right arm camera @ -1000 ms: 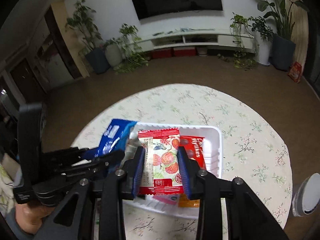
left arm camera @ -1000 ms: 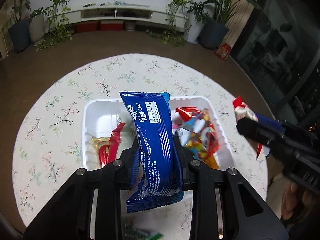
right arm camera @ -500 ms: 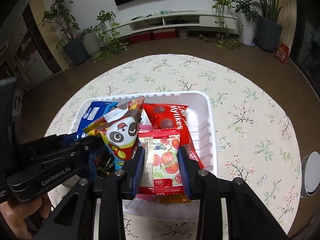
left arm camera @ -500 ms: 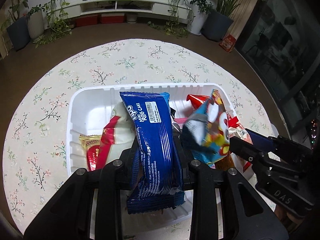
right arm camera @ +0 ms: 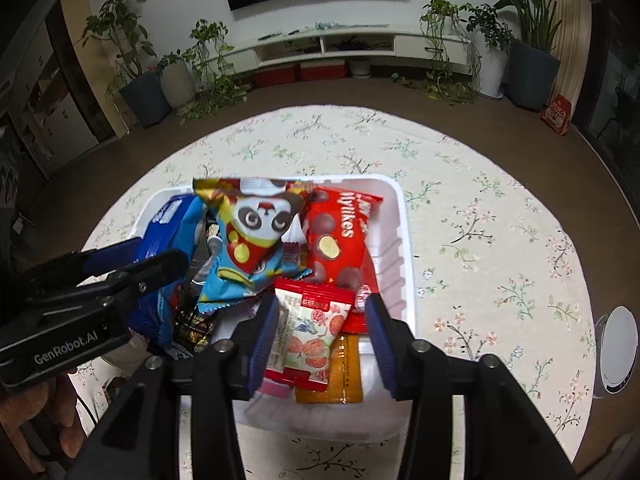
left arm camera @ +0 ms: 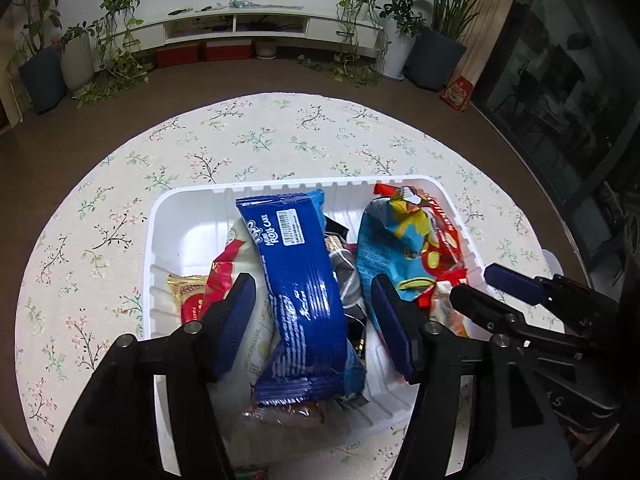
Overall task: Organize snacks
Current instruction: 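Open both tools to drop the packets into the tray, then grasp the green-white packet with the left tool while the right tool grasps the red-gold candy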
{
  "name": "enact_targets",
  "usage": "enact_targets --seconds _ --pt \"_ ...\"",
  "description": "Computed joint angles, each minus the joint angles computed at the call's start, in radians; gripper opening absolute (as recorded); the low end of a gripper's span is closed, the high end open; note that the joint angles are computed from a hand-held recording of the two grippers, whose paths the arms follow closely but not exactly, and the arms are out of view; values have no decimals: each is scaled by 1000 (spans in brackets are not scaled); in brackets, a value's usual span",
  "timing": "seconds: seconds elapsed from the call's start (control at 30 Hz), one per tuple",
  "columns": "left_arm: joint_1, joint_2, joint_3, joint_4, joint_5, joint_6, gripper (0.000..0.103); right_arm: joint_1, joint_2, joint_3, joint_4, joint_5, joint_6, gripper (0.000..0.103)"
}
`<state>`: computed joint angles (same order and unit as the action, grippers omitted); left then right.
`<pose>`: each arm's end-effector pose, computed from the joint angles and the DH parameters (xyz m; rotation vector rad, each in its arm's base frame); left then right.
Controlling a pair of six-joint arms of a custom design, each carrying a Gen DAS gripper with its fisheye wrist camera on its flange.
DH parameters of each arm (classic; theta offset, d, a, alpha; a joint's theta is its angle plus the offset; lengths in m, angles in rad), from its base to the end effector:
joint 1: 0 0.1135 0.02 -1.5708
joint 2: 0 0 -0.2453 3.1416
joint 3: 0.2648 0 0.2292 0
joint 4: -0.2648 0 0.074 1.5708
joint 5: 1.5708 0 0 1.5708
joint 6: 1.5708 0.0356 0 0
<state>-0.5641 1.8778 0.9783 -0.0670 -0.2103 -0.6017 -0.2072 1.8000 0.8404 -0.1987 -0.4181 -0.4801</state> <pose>0.2917 -0.1758 0.1219 -0.1301 2.5154 -0.2101 0.2912 -0.0464 0.1080 -0.4675 2.5577 0.3357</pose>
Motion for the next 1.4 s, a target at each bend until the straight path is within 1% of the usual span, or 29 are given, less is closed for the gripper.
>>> enact_targets --seconds 0.03,0.07,0.13,0.17,0.2,0.27,0.3,0.33,0.37,0.43,0.47,0.53,0.6,0.67,0.7,0.77,0.8,0.83,0.87,0.93,0.97,1.0,1.1,1.17,1.2,1.27,1.33,1.37,1.4 --pt "-5 -13 -5 -5 -2 0 64 -13 -7 1 -7 -11 -9 53" --pt "-12 -28 -12 -8 -9 -2 70 -28 -22 -7 -11 -23 -17 54" --pt "-35 -86 -41 -14 -27 -14 74 -62 -59 -22 -36 -58 -45 55" --pt "-43 -114 -55 -19 -32 -20 77 -83 -83 -35 -46 -78 -65 59" --pt "-57 -162 -85 -18 -40 -27 79 -107 -108 -52 -53 -97 -86 62" --pt "-96 -264 -146 -28 -77 -39 81 -179 -169 -90 -92 -156 -151 64" --pt "-125 -325 -182 -40 -111 -46 85 -206 -186 -95 -117 -179 -177 65" --pt "-146 -370 -209 -51 -134 -51 87 -246 -204 -106 -148 -211 -216 66" --pt "-183 -436 -256 -55 -160 -43 88 -295 -219 -117 -187 -245 -263 69" --pt "-240 -522 -322 -72 -185 -9 88 -384 -226 -121 -288 -306 -389 69" --pt "-269 -554 -352 -84 -201 7 88 -435 -224 -127 -346 -329 -475 69" --pt "-325 -621 -430 -103 -215 45 88 -536 -202 -141 -447 -352 -638 71" --pt "-367 -655 -490 -136 -198 69 88 -594 -171 -139 -520 -346 -750 71" --pt "-413 -648 -534 -173 -190 50 88 -650 -155 -158 -541 -321 -826 71" --pt "-439 -627 -548 -192 -200 0 88 -672 -146 -163 -549 -313 -853 71" --pt "-461 -601 -584 -200 -220 -168 88 -700 -147 -179 -543 -313 -871 73" --pt "-471 -597 -600 -190 -229 -247 88 -704 -155 -193 -524 -316 -862 75" --pt "-489 -574 -604 -189 -256 -363 88 -703 -171 -217 -493 -316 -848 75" --pt "-502 -559 -604 -187 -281 -445 88 -697 -186 -243 -456 -313 -832 75" --pt "-526 -550 -605 -170 -333 -613 97 -694 -187 -270 -423 -304 -830 75" --pt "-526 -534 -590 -164 -348 -669 102 -694 -181 -278 -414 -297 -834 75" --pt "-523 -475 -541 -186 -349 -729 102 -692 -181 -284 -404 -290 -833 75" --pt "-456 -325 -404 -228 -274 -715 102 -698 -198 -322 -332 -276 -837 75" --pt "-425 -216 -314 -291 -263 -716 102 -705 -186 -319 -315 -273 -836 75" --pt "-415 -172 -277 -323 -269 -735 102 -711 -176 -311 -319 -273 -838 75" --pt "-379 -130 -246 -353 -254 -749 102 -714 -162 -302 -323 -272 -846 75" --pt "-364 -99 -239 -347 -242 -743 101 -706 -160 -312 -310 -260 -854 75" --pt "-362 -80 -236 -333 -235 -733 96 -698 -161 -320 -300 -250 -855 75" --pt "-368 -72 -245 -313 -234 -731 88 -690 -166 -330 -289 -244 -852 75"
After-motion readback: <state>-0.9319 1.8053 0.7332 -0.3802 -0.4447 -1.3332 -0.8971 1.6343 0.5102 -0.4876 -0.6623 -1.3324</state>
